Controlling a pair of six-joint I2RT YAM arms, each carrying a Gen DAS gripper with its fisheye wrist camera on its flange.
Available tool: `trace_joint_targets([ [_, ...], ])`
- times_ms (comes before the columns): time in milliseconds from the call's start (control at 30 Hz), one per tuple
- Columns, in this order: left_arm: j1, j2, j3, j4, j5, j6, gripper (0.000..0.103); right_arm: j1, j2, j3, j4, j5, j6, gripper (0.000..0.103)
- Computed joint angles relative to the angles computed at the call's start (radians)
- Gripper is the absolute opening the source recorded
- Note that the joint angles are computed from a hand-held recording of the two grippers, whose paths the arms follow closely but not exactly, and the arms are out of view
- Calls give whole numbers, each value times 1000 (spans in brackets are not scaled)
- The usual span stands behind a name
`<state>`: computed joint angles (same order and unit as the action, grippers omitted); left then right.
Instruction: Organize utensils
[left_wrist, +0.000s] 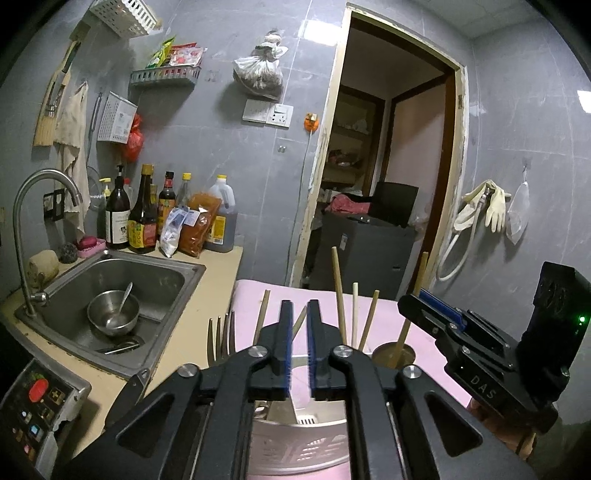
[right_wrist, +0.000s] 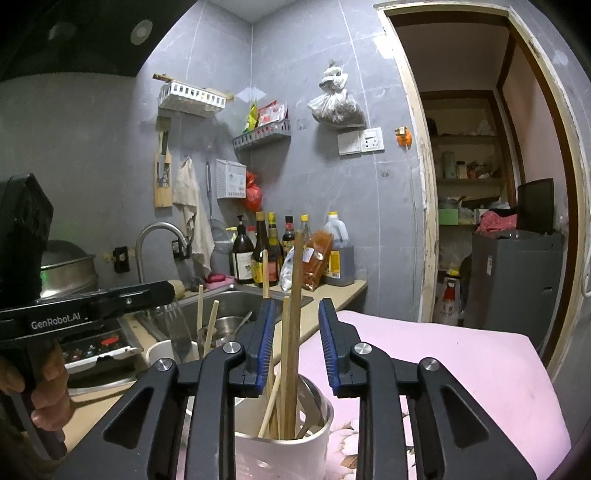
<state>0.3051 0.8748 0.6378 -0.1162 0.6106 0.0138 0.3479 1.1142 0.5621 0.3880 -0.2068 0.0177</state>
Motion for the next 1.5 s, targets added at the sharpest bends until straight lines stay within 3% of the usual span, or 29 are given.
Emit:
trace_joint_targets([
  [67, 1, -11, -5, 7, 1, -17, 17, -2, -14, -3, 0, 1, 2, 23],
  [233, -4, -36, -9, 18, -19, -63, 20, -18, -61, -12, -16, 0, 6, 26],
  [400, -31, -76, -15, 14, -64, -99, 32, -45, -123, -20, -63, -3, 14, 30],
  [733, -171, -195, -42, -55, -263, -134, 50, -146, -308, -52, -205, -30, 13, 44],
  [933, -259, -272, -62, -104, -362, -164, 70, -246, -439, -68, -332, -66, 8, 50],
  [1067, -327, -329, -78, -143, -418, -168, 80, -353, -524, -74, -431, -134, 11, 66],
  [1133, -361, -358, -84, -174, -435, -170, 81, -411, -568, -80, -480, -167, 9, 68],
  [1233, -430, -398, -96, -210, -474, -183, 96, -530, -636, -85, -579, -256, 1, 78],
  [1500, -688, -521, -154, -274, -698, -189, 97, -827, -764, -86, -795, -477, -83, 89],
])
